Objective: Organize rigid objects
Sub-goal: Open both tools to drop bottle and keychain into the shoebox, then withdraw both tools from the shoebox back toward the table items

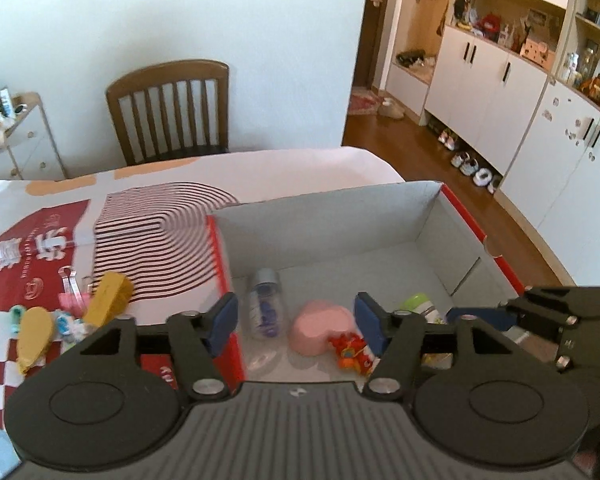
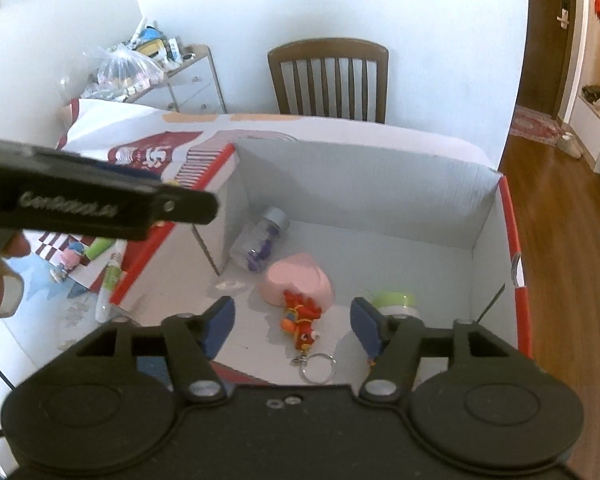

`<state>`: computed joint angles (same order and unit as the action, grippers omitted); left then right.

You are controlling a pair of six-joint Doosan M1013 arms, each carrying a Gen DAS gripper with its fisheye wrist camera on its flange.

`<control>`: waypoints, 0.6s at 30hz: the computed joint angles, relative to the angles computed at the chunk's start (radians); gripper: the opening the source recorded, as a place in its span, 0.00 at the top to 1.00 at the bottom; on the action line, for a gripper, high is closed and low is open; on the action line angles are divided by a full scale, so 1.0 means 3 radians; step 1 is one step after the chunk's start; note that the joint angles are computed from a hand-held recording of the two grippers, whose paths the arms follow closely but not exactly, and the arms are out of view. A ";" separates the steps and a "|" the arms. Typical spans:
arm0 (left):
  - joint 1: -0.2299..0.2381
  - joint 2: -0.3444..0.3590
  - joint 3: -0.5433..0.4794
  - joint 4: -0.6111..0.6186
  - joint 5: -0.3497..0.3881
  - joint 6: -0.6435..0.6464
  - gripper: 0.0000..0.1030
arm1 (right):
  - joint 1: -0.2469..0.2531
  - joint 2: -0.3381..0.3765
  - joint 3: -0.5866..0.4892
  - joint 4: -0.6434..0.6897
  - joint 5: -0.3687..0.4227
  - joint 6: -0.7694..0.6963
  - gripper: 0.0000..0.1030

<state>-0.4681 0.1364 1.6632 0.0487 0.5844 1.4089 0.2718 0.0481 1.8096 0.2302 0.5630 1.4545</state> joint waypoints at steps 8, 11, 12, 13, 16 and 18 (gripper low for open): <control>0.0176 -0.0275 0.0310 -0.0024 -0.0228 0.0058 0.26 | 0.0163 -0.0078 0.0021 -0.0341 -0.0097 0.0400 0.14; 0.0281 -0.0361 0.0409 -0.0105 -0.0291 0.0132 0.24 | 0.0254 -0.0094 0.0024 -0.0538 -0.0165 0.0661 0.04; 0.0318 -0.0381 0.0431 -0.0162 -0.0294 0.0186 0.23 | 0.0282 -0.0099 0.0029 -0.0564 -0.0197 0.0707 0.02; 0.0357 -0.0404 0.0458 -0.0211 -0.0303 0.0231 0.21 | 0.0304 -0.0106 0.0035 -0.0572 -0.0223 0.0734 0.01; 0.0459 -0.0480 0.0553 -0.0208 -0.0373 0.0291 0.19 | 0.0381 -0.0115 0.0047 -0.0542 -0.0329 0.0788 0.00; 0.0515 -0.0522 0.0608 -0.0113 -0.0414 0.0265 0.19 | 0.0457 -0.0105 0.0043 -0.0648 -0.0379 0.0958 0.00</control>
<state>-0.3136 -0.0204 1.8457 0.0147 0.4603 1.4884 0.4088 0.0166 1.8225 0.0356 0.4493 1.7419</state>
